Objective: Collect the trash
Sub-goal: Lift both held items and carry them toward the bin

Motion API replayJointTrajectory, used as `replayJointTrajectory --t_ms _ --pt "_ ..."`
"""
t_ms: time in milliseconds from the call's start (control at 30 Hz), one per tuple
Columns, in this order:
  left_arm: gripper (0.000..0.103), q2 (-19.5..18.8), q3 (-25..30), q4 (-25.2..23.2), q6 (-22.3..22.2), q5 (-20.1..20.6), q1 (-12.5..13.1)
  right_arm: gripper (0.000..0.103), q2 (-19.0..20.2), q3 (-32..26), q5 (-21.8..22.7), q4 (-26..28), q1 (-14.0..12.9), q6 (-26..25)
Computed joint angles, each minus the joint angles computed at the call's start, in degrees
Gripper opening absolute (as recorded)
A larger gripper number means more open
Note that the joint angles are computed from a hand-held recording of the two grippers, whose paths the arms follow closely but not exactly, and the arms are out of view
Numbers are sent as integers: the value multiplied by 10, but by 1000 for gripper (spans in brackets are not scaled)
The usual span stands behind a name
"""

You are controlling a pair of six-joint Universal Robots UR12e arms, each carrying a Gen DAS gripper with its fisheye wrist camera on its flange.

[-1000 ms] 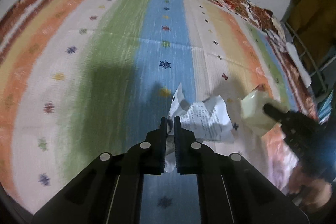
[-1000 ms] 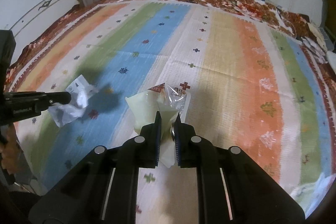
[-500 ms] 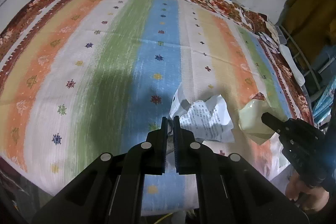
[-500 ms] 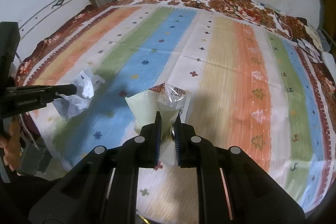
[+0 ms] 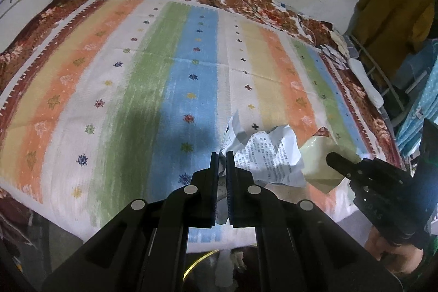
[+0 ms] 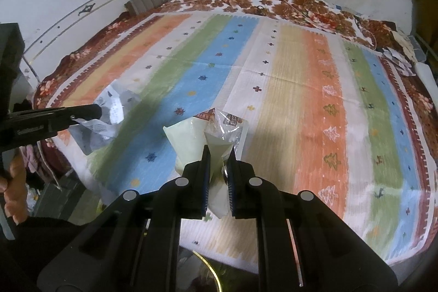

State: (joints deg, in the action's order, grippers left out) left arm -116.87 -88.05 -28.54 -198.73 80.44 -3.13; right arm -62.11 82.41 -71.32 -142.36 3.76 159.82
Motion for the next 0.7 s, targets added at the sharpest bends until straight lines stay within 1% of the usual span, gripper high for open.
replayJointTrajectory --t_ms 233,400,467,533,700 --pt "5 28 -34 27 0 -24 -2 10 -33 35 22 -11 -5 -5" --pt "5 48 -60 50 0 -32 -1 10 -58 60 36 -22 -10 -9" --pt "5 54 -68 59 0 -34 -1 10 -67 68 61 -19 -16 -12" --pt "5 59 -75 67 1 -35 0 10 -76 77 76 -24 -21 -5" --pt "5 70 -91 89 -5 -48 1 10 -94 99 63 -38 -23 -10"
